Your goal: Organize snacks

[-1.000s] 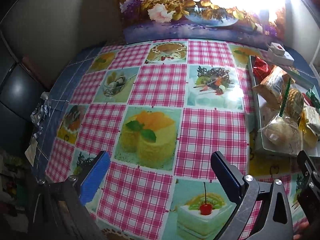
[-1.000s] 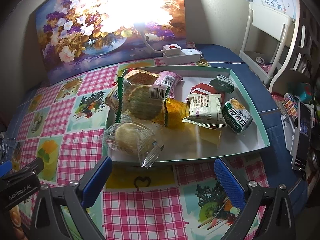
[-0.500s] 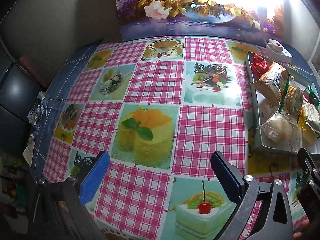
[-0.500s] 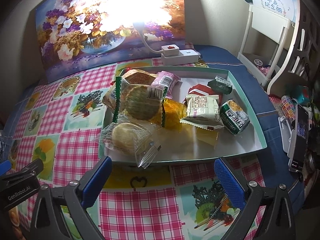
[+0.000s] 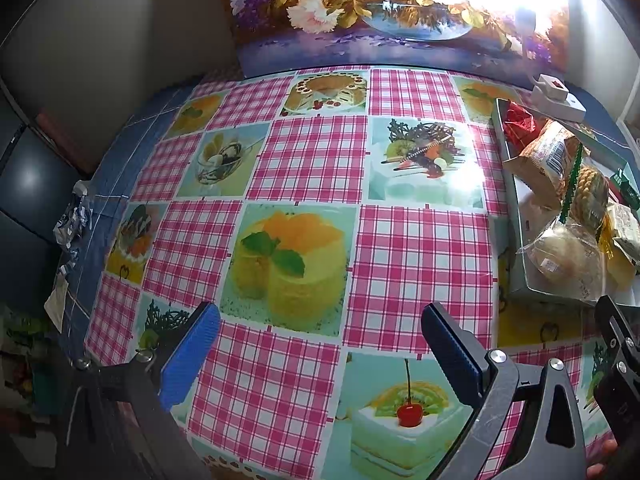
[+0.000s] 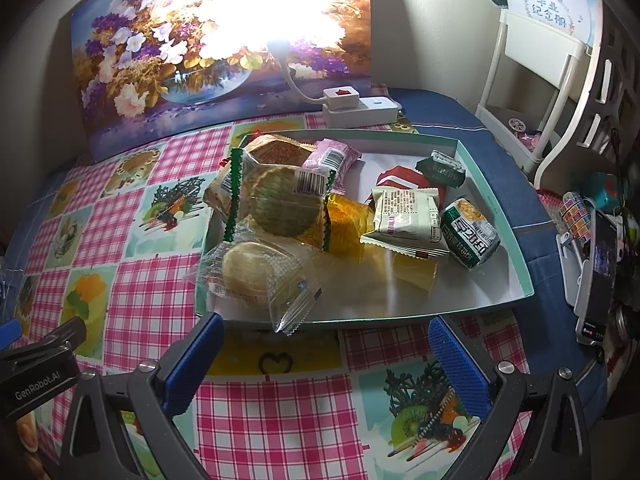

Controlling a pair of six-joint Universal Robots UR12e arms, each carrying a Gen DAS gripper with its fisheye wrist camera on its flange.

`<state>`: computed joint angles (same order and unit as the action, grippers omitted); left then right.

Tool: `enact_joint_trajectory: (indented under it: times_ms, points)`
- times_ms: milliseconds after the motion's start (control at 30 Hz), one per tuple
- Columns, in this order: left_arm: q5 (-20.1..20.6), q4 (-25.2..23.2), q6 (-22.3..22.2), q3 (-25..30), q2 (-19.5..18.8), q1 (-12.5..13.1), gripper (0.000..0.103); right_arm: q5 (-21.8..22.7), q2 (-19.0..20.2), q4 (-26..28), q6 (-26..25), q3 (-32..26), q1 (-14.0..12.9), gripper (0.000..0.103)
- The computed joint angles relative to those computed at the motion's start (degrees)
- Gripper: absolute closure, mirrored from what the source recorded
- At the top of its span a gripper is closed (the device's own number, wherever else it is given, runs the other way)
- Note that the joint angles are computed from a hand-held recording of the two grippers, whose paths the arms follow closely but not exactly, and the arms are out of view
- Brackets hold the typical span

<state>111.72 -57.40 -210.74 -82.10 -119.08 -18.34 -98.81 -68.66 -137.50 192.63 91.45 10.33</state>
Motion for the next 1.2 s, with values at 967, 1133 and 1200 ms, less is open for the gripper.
enact_joint_trajectory:
  times_ms: [967,1133,1200]
  points:
    - [-0.45,-0.21,-0.13,-0.15,0.11,0.26,0.002,-0.15,0.07,0.23,-0.05,-0.06,0.07,0.000]
    - [-0.25,-0.05,-0.44,-0.15,0.07,0.17,0.002,-0.09,-0.02,0.08,-0.17,0.20,0.04,0.000]
    - [0.07,0.81,-0.33,-0.40,0.18,0.04,0.002,-0.09,0.02,0.13,-0.19,0.11,0.05,0.000]
